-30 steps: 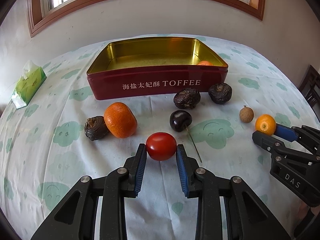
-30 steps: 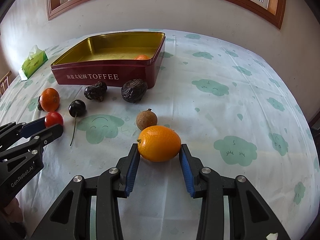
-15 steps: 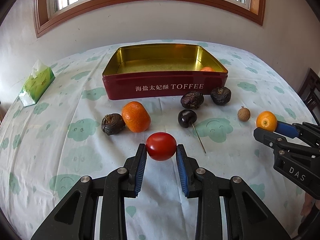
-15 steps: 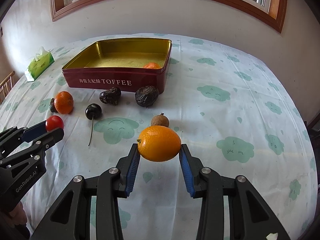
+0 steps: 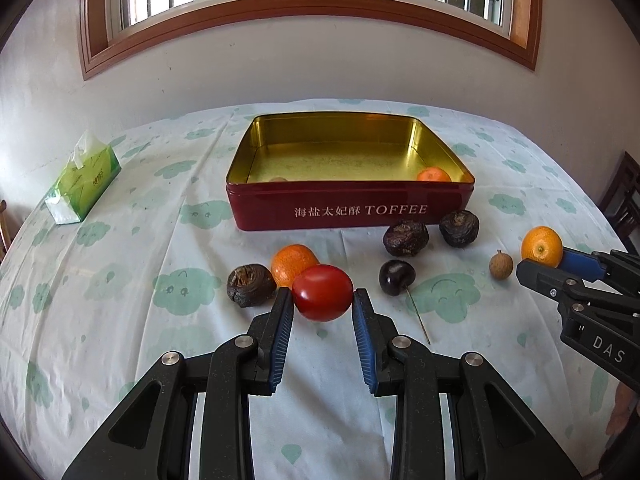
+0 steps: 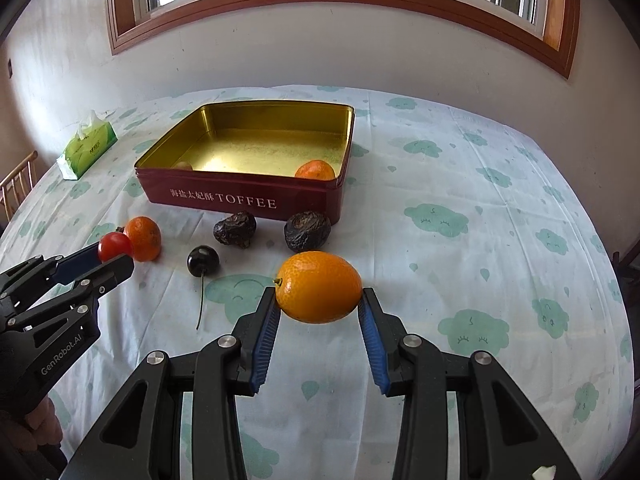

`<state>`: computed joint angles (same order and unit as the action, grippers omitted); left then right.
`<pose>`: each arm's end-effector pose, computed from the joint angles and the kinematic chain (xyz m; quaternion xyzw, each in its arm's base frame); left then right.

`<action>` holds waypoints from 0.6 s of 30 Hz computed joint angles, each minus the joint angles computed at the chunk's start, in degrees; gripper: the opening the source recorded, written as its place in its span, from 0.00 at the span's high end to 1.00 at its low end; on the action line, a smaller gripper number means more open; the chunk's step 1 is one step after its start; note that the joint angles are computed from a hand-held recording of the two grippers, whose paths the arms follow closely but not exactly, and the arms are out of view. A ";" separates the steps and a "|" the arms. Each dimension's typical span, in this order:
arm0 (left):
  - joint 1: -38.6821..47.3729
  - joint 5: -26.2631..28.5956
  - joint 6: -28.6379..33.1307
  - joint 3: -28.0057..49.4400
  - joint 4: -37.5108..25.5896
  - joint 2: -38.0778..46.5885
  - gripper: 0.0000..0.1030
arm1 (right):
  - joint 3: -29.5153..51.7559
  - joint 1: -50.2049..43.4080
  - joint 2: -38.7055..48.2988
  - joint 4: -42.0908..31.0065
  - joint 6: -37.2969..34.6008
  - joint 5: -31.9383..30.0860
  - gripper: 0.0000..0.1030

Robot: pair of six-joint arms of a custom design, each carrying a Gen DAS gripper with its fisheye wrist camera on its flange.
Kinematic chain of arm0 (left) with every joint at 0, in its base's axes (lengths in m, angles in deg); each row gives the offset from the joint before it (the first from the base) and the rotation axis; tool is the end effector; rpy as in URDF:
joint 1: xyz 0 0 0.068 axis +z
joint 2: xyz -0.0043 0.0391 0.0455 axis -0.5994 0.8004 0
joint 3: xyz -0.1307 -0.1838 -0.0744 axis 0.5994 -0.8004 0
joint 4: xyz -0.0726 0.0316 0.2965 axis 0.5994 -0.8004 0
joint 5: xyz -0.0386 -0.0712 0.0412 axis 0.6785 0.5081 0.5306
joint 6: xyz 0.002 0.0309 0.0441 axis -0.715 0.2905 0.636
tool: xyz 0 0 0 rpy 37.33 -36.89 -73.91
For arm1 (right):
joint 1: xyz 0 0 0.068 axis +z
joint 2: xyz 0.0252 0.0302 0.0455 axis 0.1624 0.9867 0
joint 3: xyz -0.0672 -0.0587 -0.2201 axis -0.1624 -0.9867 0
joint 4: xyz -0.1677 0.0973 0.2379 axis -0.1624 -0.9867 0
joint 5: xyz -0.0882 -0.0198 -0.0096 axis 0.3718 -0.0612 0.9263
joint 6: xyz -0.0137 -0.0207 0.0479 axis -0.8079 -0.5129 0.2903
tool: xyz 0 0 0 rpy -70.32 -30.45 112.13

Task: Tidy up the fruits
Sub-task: 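Lift the tomato in the left gripper and orange in the right toward the tin, then open the right gripper to drop the orange while the left gripper releases the tomato into the tin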

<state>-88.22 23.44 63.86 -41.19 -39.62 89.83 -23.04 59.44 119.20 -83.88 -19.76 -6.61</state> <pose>0.1744 -0.2008 0.0822 0.1839 0.9072 -0.0906 0.3675 0.1322 0.1279 0.0968 0.0757 0.9401 -0.0323 0.3307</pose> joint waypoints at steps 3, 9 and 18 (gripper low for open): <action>2.79 1.88 1.90 0.64 0.71 -0.83 0.70 | 1.04 -2.80 0.18 1.97 -3.68 -0.28 0.64; 8.92 6.24 5.33 4.47 1.36 0.43 0.70 | 3.92 -8.58 3.79 7.89 -10.95 -2.50 0.64; 15.22 11.29 8.73 15.97 2.57 11.65 0.70 | 11.61 -15.10 18.85 19.30 -20.69 -6.90 0.64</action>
